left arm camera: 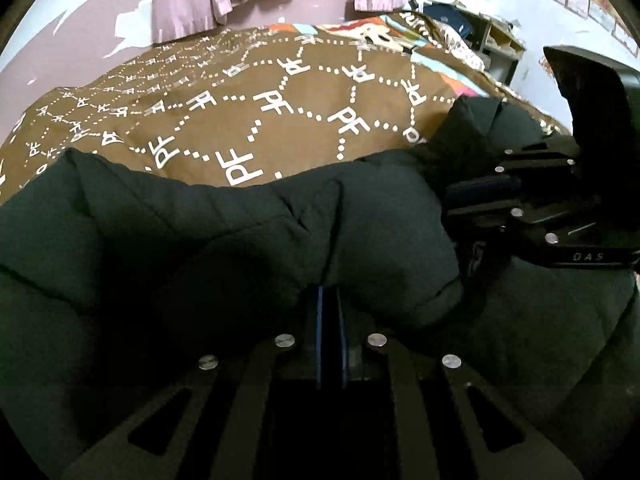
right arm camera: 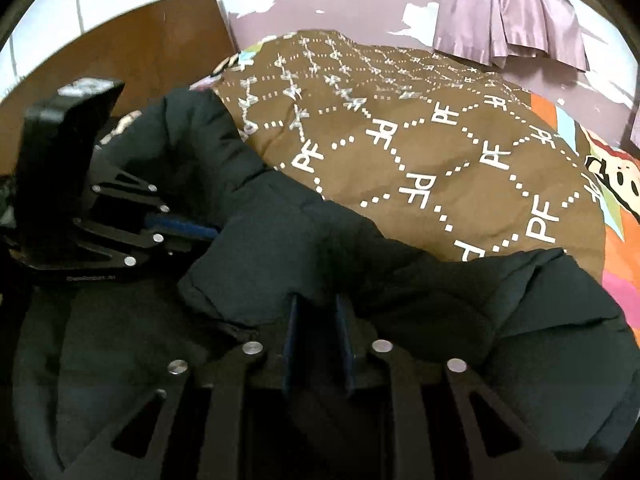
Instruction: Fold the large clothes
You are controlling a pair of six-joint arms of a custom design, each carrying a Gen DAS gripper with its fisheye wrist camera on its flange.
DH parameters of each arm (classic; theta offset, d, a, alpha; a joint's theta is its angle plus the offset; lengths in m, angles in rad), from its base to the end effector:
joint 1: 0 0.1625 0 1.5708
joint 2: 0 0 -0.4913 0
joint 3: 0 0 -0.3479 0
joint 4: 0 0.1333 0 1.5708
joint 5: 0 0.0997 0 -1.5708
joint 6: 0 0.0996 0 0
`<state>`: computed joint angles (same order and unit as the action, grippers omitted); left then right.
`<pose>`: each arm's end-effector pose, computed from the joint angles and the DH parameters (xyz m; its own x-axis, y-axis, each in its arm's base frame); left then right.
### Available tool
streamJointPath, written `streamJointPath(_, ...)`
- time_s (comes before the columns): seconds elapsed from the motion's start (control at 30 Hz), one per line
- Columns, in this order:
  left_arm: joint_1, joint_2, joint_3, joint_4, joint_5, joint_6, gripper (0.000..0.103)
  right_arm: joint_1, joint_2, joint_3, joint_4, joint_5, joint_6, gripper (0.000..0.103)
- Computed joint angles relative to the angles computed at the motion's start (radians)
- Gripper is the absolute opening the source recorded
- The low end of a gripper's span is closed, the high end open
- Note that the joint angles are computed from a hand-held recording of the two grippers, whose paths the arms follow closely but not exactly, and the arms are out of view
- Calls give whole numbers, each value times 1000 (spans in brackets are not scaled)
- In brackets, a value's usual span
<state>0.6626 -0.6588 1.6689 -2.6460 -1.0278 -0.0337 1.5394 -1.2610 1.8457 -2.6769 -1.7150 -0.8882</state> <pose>-0.4213 -0.5631 0.0900 -0.5794 0.6333 -0.5131 0.7676 0.6356 -0.0824 0.1009 -0.5789 0.4026 -0.6437 -0.6078 0.4651 -0.7486 0.6263 -0.2175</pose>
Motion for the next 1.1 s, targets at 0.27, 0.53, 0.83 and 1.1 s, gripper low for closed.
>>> streamJointPath(0.27, -37, -37, 85, -280, 105, -37, 9, 3, -16, 22, -260, -21, 119, 39)
streamJointPath(0.53, 12, -45, 3, -92, 214, -316, 15, -49, -13, -18, -216, -53, 296, 35)
streamJointPath(0.83, 0, -43, 2, -24, 259, -325, 15, -43, -22, 3, -236, -68, 279, 36)
streamJointPath(1.1, -54, -68, 80, -255, 172, -188, 55, -10, -71, 58, -277, -50, 242, 57)
